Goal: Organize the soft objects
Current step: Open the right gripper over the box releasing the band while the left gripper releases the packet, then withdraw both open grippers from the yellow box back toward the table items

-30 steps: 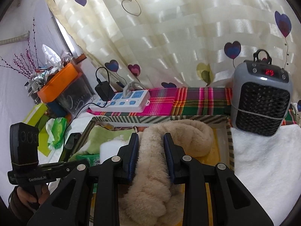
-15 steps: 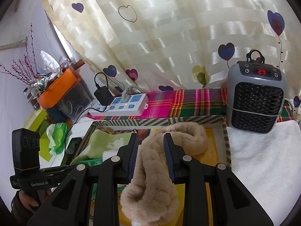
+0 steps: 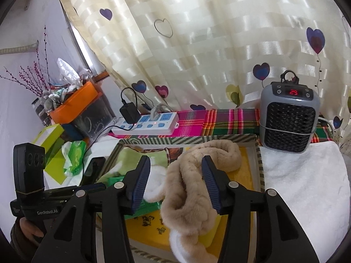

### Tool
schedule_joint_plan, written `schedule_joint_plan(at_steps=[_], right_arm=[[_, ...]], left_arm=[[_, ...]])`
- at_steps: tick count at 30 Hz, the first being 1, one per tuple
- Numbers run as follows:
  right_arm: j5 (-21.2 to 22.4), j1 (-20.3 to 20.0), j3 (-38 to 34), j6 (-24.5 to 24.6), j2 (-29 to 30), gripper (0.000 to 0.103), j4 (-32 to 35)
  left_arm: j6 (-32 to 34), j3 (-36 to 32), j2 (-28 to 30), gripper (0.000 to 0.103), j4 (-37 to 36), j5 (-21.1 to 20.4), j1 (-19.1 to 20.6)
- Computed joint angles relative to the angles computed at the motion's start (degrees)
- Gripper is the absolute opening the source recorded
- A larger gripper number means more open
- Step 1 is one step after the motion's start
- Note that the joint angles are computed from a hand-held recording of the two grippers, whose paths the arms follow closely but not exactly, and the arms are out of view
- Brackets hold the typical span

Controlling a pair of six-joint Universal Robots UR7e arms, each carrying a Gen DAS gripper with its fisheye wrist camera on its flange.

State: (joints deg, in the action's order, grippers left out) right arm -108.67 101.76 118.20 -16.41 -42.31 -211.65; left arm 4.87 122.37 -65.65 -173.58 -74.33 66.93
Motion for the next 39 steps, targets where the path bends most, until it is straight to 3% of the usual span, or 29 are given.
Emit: schedule_joint_plan(at_steps=[16,27,32,35,39], right_arm=[[-1.95,3.19,7.14,2.10,-2.60,0.051,-5.99],[-3.27,4.83,11.57,2.87,-2.48,0.051,-10.81],[-4.46,5.64,13.38,3.07,-2.55,0.051,-13.62],[-5.82,6.23,14.19,2.91,-2.40,0.051,-15.36],[-6.90,6.62,15.49,2.47,-2.14,0.051,-17.40]], left_arm=[[-0.71,7.61,-6.63,0.041,-2.11,1.72,-3.80],[-0.81,13.62,-9.96,0.041,-5.87,6.99,-7.57],[-0.33,16.82,-10.96,0.041,-9.13,12.01,-10.52],[3.13,20.13,-9.60,0.041,-15.74,20.55,-14.90],[3.02,21.92,-11.05,0.041,-14.99,19.48,-16.52]])
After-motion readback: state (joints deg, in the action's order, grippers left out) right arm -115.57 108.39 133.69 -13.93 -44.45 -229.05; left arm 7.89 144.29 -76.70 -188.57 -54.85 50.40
